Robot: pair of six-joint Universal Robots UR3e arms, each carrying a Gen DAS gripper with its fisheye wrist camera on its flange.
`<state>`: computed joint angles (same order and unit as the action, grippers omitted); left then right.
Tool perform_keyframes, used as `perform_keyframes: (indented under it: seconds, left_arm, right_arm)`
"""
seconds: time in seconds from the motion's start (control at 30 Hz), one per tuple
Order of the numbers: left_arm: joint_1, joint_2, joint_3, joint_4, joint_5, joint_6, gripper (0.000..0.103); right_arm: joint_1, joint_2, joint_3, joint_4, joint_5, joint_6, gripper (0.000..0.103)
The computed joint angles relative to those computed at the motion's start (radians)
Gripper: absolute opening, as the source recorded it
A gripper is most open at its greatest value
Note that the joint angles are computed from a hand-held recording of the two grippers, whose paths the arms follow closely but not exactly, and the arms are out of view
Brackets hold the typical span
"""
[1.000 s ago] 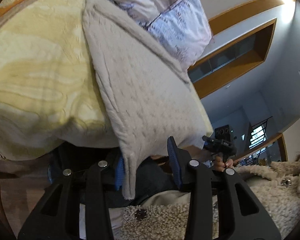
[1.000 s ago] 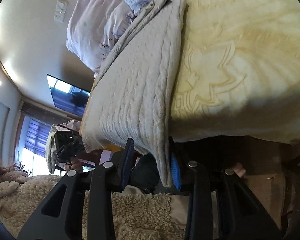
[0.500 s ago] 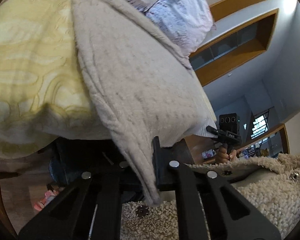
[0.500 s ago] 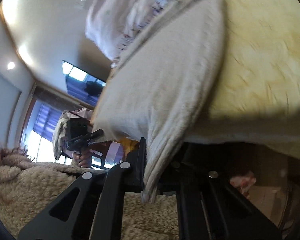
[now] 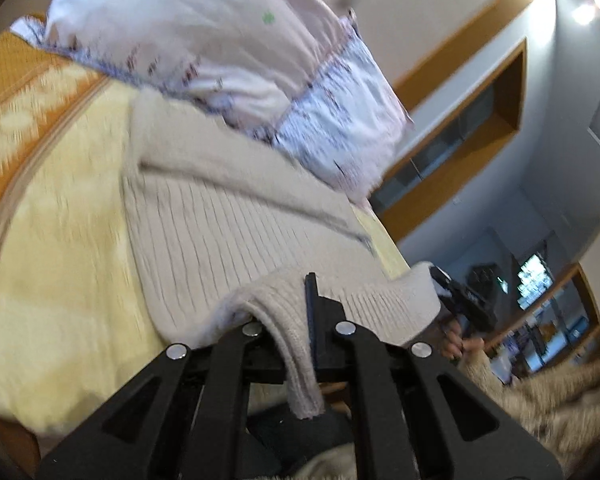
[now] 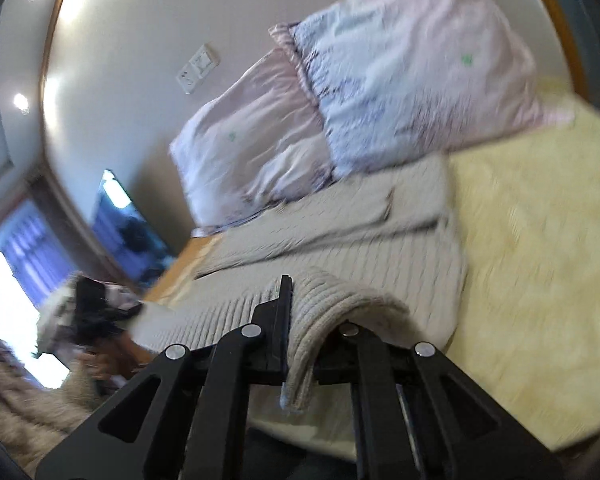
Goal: Fold small clothes
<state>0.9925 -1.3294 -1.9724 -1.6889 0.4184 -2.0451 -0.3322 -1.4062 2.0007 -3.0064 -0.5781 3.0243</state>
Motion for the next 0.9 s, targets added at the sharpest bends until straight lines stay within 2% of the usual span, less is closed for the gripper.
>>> perform_keyframes:
  seconds: [0.03, 0.1, 0.17, 0.27, 0.47, 0.7, 0.9]
  left_arm:
    - [-0.019, -0.010, -0.015, 0.149, -0.001, -0.119, 0.006]
    - [-0.074, -0.071, -0.019, 0.468, 0.018, -0.368, 0.006]
    - [-0.152, -0.173, 0.029, 0.773, 0.084, -0.609, 0.006]
    - [-0.232, -0.285, 0.150, 0.949, 0.178, -0.762, 0.006]
    - [-0.357, -0.495, 0.451, 1.034, 0.298, -0.927, 0.006]
    - [-0.416, -0.671, 0.741, 1.002, 0.363, -1.032, 0.006]
    - [-0.460, -0.841, 0.992, 0.941, 0.432, -1.081, 0.006]
  right_arm:
    - [0.034, 0.028, -0.046, -0.039, -0.067, 0.035, 0.008]
    - [0.074, 0.073, -0.112, -0.068, -0.130, 0.063, 0.008]
    - [0.124, 0.123, -0.203, -0.075, -0.224, 0.076, 0.008]
    - [0.160, 0.197, -0.306, -0.076, -0.291, 0.102, 0.008]
    - [0.212, 0.298, -0.490, -0.049, -0.394, 0.141, 0.008]
    - [0.247, 0.413, -0.721, 0.005, -0.456, 0.187, 0.008]
    - [0.284, 0.592, -1.040, 0.160, -0.504, 0.230, 0.008]
